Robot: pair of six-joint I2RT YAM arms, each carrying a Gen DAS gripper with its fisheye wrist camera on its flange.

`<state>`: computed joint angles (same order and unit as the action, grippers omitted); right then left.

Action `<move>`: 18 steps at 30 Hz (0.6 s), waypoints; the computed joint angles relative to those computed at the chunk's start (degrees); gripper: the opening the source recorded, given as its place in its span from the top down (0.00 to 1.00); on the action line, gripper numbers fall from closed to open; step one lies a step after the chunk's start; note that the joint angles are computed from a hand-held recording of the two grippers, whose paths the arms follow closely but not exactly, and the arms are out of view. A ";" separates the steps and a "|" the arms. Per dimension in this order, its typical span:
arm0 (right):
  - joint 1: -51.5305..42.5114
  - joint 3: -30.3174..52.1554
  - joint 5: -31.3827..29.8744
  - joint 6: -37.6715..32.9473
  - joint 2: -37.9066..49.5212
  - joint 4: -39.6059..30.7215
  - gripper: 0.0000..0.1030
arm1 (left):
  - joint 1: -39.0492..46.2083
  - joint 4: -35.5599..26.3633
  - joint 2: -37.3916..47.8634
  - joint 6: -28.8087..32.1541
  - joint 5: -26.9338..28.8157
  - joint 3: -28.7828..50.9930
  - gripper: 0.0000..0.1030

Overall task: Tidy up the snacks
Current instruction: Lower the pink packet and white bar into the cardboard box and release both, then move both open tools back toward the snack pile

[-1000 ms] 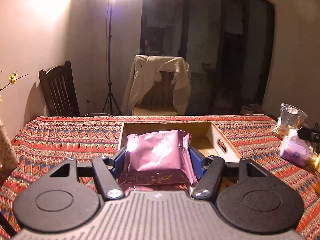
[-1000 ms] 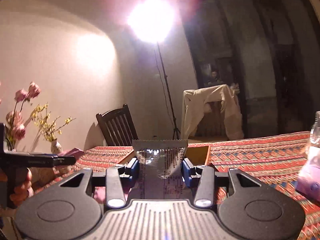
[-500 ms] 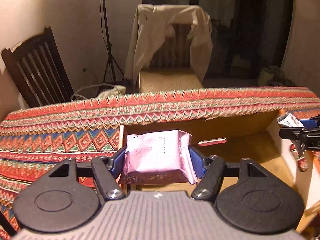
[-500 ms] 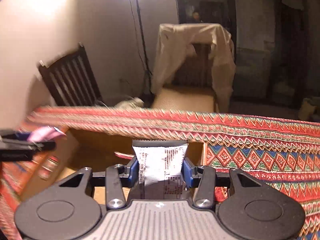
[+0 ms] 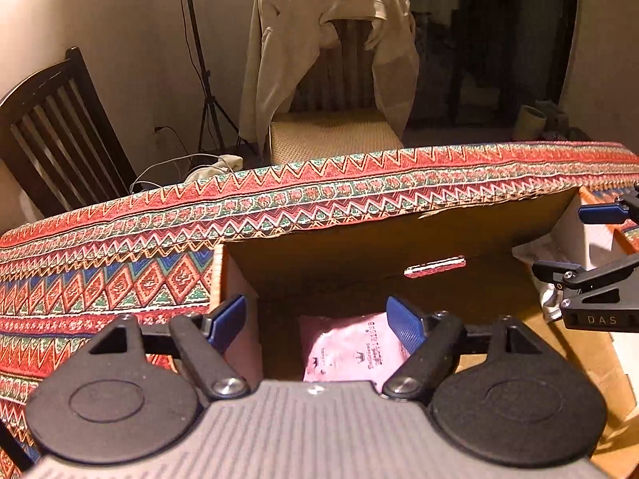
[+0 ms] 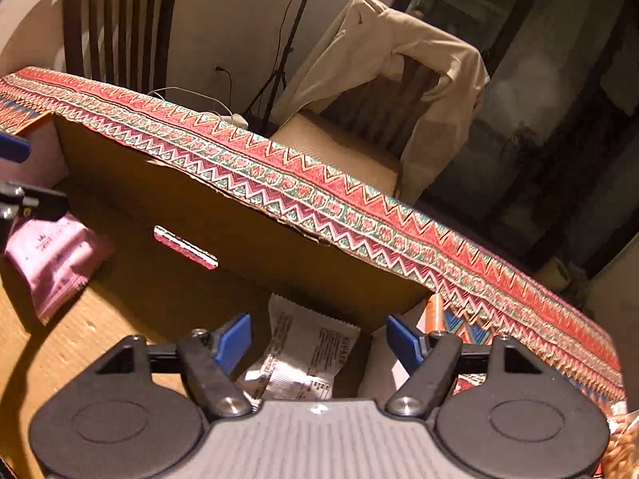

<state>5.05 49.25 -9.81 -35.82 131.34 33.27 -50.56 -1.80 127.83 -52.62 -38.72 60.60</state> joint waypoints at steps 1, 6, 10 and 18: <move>-1.34 0.74 -1.80 -0.40 -0.69 -1.67 0.28 | -0.81 -1.44 -1.49 -0.68 -0.56 -0.34 0.23; -5.65 -6.04 -8.50 -0.68 -12.90 -5.85 0.26 | -7.98 -13.94 -11.78 -8.75 -5.52 -2.73 0.14; -12.66 -13.45 -16.39 -5.38 -28.61 -13.18 0.24 | -18.41 -28.13 -19.32 -20.06 -9.18 -1.75 0.05; -41.14 -11.91 -41.20 -34.26 -61.87 -64.82 0.10 | -45.68 -75.85 -13.84 -62.69 -16.89 21.56 0.00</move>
